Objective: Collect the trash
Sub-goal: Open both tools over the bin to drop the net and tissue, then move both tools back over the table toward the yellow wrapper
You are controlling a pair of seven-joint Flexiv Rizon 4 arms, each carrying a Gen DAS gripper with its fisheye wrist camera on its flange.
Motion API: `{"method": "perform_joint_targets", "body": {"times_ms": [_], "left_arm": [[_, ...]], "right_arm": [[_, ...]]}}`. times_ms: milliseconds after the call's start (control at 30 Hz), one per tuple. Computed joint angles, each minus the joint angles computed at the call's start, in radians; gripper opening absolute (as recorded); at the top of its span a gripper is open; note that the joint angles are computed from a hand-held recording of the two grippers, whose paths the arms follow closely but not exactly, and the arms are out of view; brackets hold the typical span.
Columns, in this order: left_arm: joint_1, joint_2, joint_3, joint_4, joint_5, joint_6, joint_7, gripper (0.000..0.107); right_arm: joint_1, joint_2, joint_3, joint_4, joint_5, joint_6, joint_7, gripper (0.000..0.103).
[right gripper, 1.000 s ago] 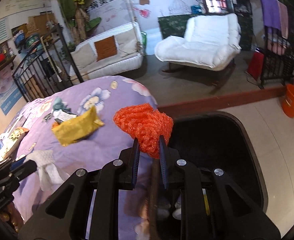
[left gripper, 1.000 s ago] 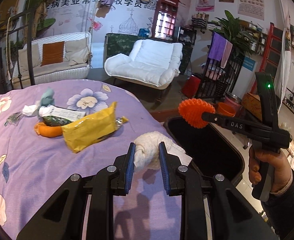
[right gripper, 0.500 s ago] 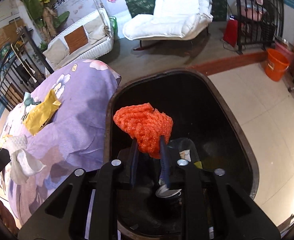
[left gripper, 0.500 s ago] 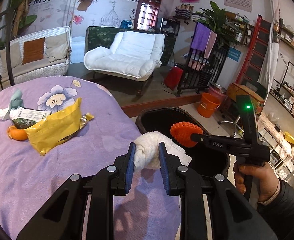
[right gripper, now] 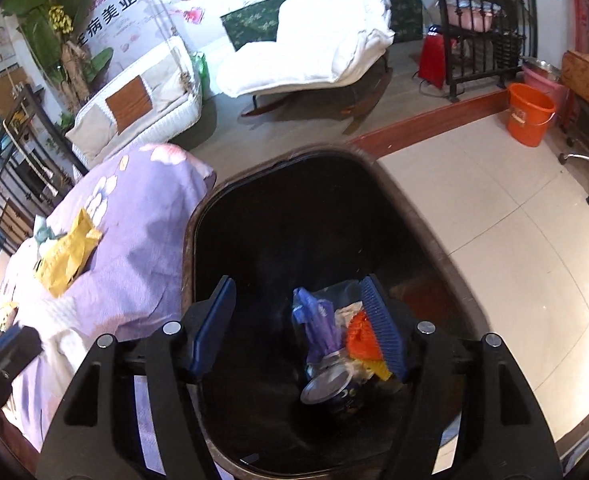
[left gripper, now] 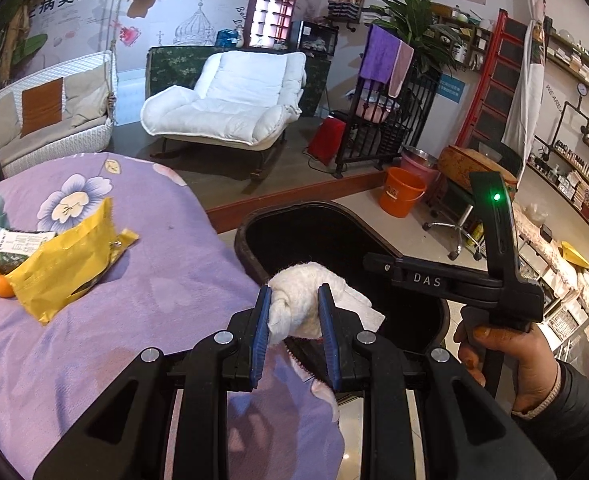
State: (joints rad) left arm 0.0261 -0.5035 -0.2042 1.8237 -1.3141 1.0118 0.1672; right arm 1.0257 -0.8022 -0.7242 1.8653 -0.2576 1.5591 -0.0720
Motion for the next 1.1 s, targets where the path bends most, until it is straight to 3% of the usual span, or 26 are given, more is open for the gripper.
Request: {"method": "perform_joint_targets", "body": {"times_ms": [333, 767, 933, 1033, 1100], "left_arm": [[-0.027, -0.041, -0.021, -0.033, 0.124, 0.0, -0.084, 0.025], [-0.037, -0.09, -0.055, -0.045, 0.297, 0.045, -0.175, 0.025], [-0.026, -0.101, -0.075, -0.048, 0.341, 0.056, -0.207, 0.039], [-0.018, -0.1, -0.093, -0.041, 0.342, 0.069, -0.194, 0.063], [-0.015, -0.1, -0.106, -0.035, 0.328, 0.09, -0.18, 0.075]], "right_arm": [[0.153, -0.011, -0.181, 0.096, 0.078, 0.015, 0.018, 0.07], [0.204, -0.016, -0.232, 0.14, 0.17, 0.026, -0.026, 0.07], [0.21, -0.019, -0.238, 0.145, 0.187, 0.023, -0.029, 0.07], [0.213, -0.02, -0.241, 0.146, 0.192, 0.02, -0.028, 0.07], [0.219, -0.021, -0.248, 0.149, 0.194, 0.018, -0.027, 0.077]]}}
